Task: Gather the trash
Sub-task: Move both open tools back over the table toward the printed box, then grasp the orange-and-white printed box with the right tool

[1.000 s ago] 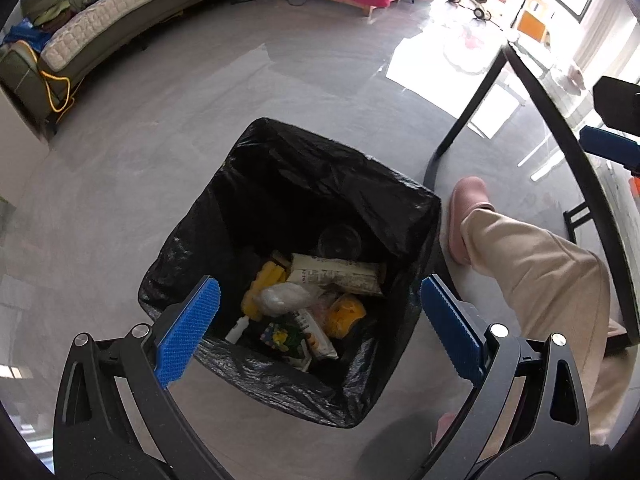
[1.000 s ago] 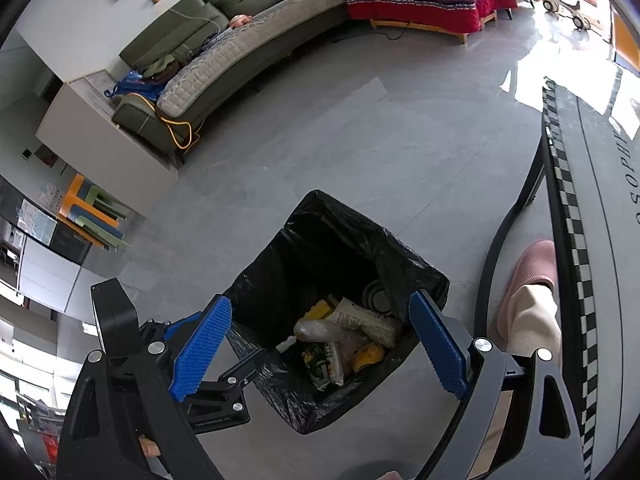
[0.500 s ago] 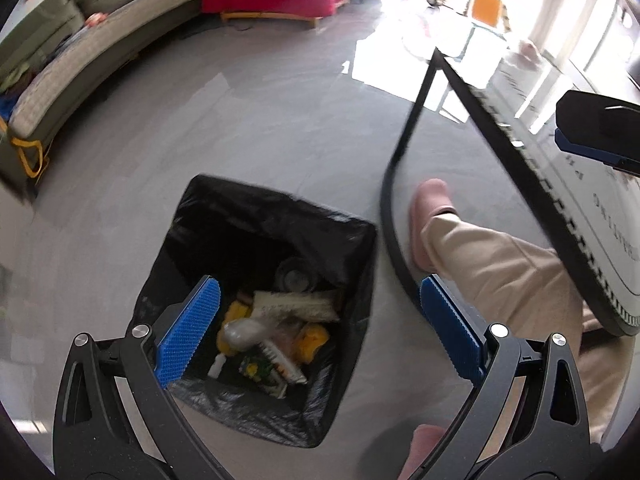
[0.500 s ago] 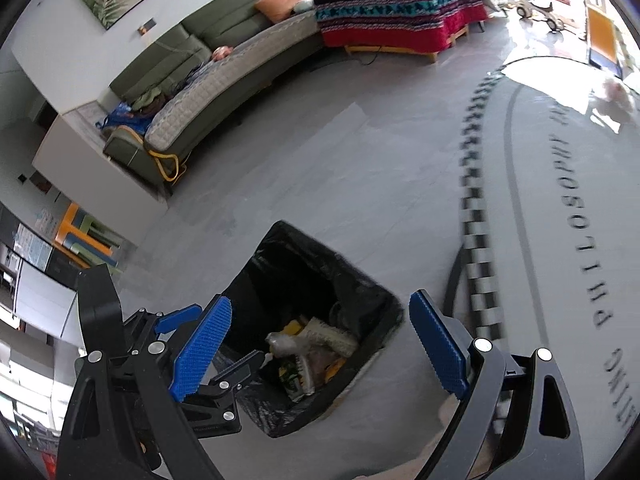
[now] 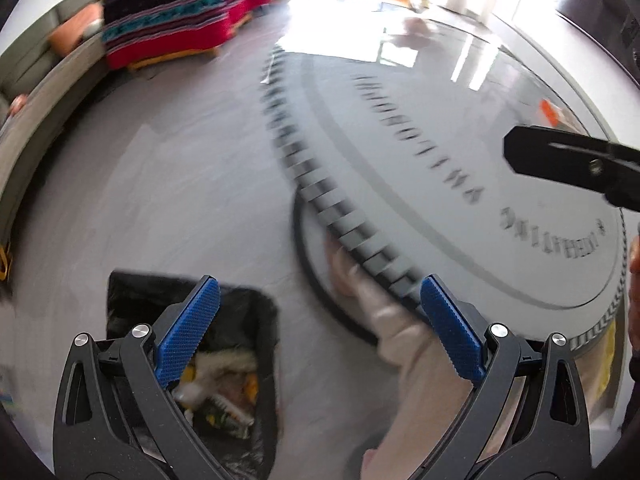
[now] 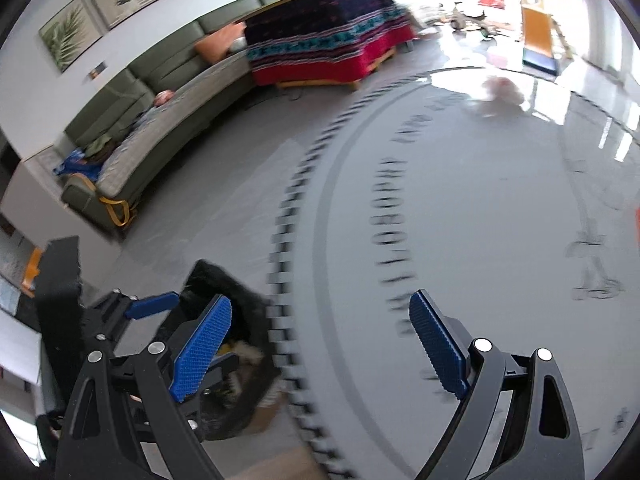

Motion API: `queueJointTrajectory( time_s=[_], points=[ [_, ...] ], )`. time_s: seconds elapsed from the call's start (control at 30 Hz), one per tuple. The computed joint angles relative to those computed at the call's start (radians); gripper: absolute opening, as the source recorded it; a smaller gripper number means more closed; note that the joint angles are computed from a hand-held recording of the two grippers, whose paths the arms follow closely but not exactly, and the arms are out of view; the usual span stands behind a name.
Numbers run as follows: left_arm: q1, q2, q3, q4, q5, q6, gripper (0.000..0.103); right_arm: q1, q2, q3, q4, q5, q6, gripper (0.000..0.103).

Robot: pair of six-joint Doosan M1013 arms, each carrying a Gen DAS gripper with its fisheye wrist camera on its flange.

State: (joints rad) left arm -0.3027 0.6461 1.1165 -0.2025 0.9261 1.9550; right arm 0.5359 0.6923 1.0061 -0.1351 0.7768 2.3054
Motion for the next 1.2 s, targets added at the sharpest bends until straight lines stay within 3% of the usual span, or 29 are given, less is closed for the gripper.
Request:
queueJointTrajectory(
  time_s=[0.3,0.47,0.73,0.97,1.2],
  points=[
    [-0.101,0.076,-0.149,-0.042,0.098,0.087,0.097,-0.075,-0.110,0.190,-0.127,-0.014,0.163,0.091],
    [-0.153,0.130,-0.247,-0.053,0.169,0.119,0.097,-0.119,-0.148,0.251,-0.174,-0.007,0.143,0.091],
    [-0.194,0.180,-0.328,-0.055,0.245,0.132,0.097,-0.210,-0.168,0.273,-0.257,0.108,-0.151,0.091],
    [-0.209,0.236,-0.417,-0.073,0.353,0.103,0.097,-0.290,-0.146,0.243,-0.140,0.199,-0.509,0.091],
    [-0.238,0.322,-0.582,-0.067,0.431,0.092,0.097,-0.315,-0.108,0.203,-0.086,0.287,-0.752,0.091]
  ],
)
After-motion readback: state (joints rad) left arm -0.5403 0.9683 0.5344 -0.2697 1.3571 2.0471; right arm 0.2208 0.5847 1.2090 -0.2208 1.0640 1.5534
